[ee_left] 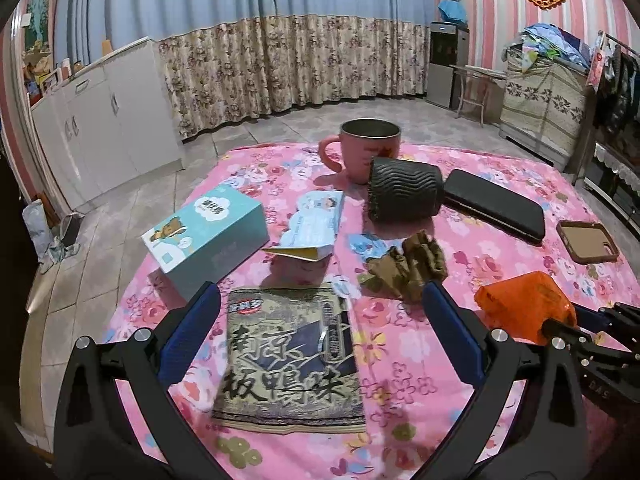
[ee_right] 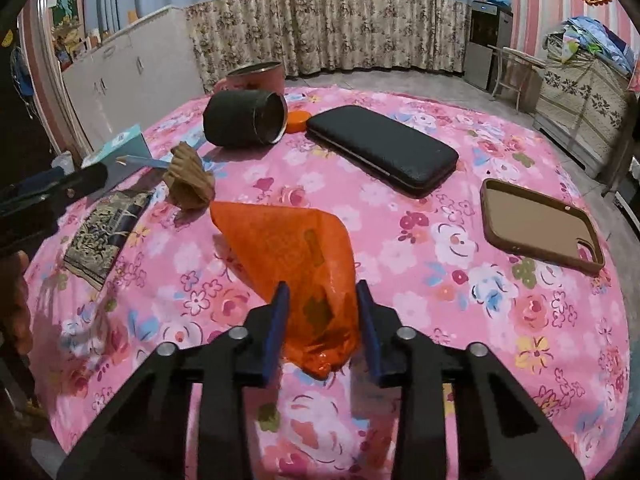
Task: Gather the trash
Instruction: 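Grasp the orange mesh bag with the right tool while the left tool grasps the brown cloth, then carry mesh bag and brown cloth over the basket and open both tools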
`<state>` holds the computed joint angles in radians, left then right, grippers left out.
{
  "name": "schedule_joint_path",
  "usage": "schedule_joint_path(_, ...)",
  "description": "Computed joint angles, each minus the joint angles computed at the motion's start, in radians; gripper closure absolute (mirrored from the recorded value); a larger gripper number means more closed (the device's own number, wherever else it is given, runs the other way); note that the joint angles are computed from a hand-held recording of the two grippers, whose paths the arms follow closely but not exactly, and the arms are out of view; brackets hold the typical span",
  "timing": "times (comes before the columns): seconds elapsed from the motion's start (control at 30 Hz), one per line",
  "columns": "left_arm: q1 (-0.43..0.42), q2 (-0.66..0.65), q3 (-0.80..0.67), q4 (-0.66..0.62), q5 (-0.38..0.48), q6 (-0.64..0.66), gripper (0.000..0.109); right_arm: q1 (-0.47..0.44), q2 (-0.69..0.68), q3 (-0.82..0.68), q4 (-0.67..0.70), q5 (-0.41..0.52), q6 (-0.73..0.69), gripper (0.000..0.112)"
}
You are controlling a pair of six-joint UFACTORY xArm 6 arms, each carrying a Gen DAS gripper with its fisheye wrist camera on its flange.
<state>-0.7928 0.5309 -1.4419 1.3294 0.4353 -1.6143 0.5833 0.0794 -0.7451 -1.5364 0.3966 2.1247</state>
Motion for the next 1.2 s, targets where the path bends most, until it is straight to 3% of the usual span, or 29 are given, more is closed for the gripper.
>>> schedule_joint_path(0.17,0.005,0.050,-0.056,-0.090,-0.072,0.057,0.011,-0.015,-0.061,0.049,-0.039,0.010,0.040,0.092)
schedule_joint_path(0.33,-0.010,0.135,-0.154,-0.220,-0.087,0.191,0.011,-0.049,-0.145,0.116,-0.069,0.022,0.069,0.093)
schedule_joint_path(0.57,-0.035,0.266,-0.322,-0.398,-0.013,0.395,0.012,-0.088,-0.235,0.192,-0.092,0.034,0.104,0.093)
schedule_joint_path(0.67,-0.034,0.307,-0.369,-0.488,-0.013,0.481,0.021,-0.103,-0.260,0.213,-0.099,0.032,0.112,0.093)
schedule_joint_path(0.83,-0.025,0.338,-0.397,-0.595,-0.028,0.535,0.047,-0.117,-0.298,0.242,-0.104,0.031,0.117,0.093)
schedule_joint_path(1.0,-0.021,0.318,-0.373,-0.563,-0.062,0.496,0.057,-0.111,-0.356,0.285,-0.080,0.050,0.096,0.093)
schedule_joint_path(1.2,-0.043,0.243,-0.309,-0.472,-0.071,0.411,0.057,-0.095,-0.496,0.368,-0.013,0.088,0.040,0.093)
